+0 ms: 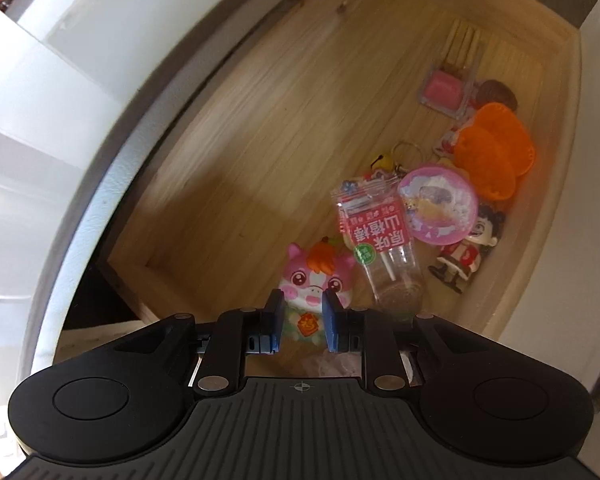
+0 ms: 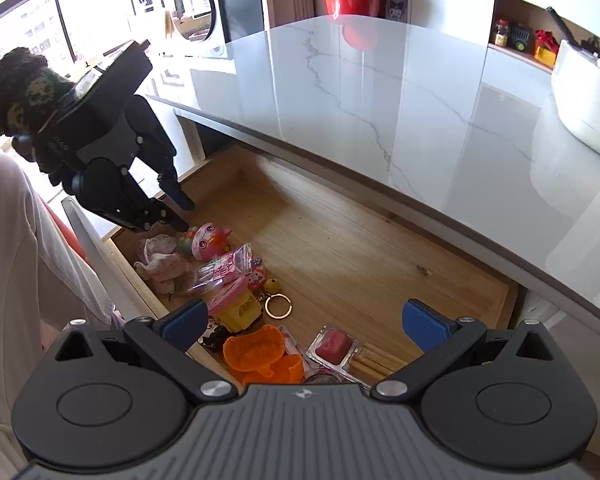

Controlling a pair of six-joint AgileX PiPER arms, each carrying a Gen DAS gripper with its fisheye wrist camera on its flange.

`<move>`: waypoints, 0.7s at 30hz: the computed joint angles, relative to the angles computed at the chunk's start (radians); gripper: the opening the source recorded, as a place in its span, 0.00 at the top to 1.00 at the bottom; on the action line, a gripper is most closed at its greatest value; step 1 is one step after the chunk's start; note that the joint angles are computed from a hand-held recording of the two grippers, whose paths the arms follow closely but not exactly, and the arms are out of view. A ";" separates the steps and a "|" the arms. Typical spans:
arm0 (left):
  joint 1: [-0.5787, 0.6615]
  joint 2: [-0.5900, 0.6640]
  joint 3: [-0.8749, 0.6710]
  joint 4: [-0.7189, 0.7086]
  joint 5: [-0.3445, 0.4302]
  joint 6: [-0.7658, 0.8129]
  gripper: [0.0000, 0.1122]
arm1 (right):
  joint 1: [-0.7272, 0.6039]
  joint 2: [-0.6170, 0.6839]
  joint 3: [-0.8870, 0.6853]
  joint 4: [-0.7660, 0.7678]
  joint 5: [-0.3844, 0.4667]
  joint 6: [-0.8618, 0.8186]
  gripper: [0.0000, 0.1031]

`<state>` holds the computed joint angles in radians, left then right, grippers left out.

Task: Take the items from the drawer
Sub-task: 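Grasp the pink pig figurine in the drawer with the left tool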

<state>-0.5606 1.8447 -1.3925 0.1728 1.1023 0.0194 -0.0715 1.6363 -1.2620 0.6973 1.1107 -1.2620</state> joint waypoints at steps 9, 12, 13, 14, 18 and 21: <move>0.076 0.103 -0.107 -0.095 0.107 0.110 0.77 | -0.012 0.094 -0.060 -0.054 0.102 0.051 0.00; 0.102 0.074 -0.089 -0.118 0.112 0.120 0.75 | 0.011 0.090 -0.045 -0.076 0.060 0.061 0.00; 0.112 0.058 -0.076 -0.123 0.109 0.119 0.73 | 0.015 0.088 -0.042 -0.083 0.053 0.065 0.00; 0.121 0.040 -0.057 -0.123 0.100 0.116 0.71 | 0.020 0.086 -0.038 -0.086 0.045 0.065 0.00; 0.120 -0.031 0.037 -0.081 0.020 0.108 0.52 | 0.021 0.075 -0.020 -0.073 0.032 0.035 0.00; 0.117 -0.066 0.072 -0.114 0.011 0.186 0.54 | 0.032 0.068 -0.004 -0.090 0.003 0.045 0.00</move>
<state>-0.4441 1.7791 -1.3208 0.0585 1.1132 0.2058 -0.0392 1.7039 -1.2660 0.6077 1.1137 -1.2168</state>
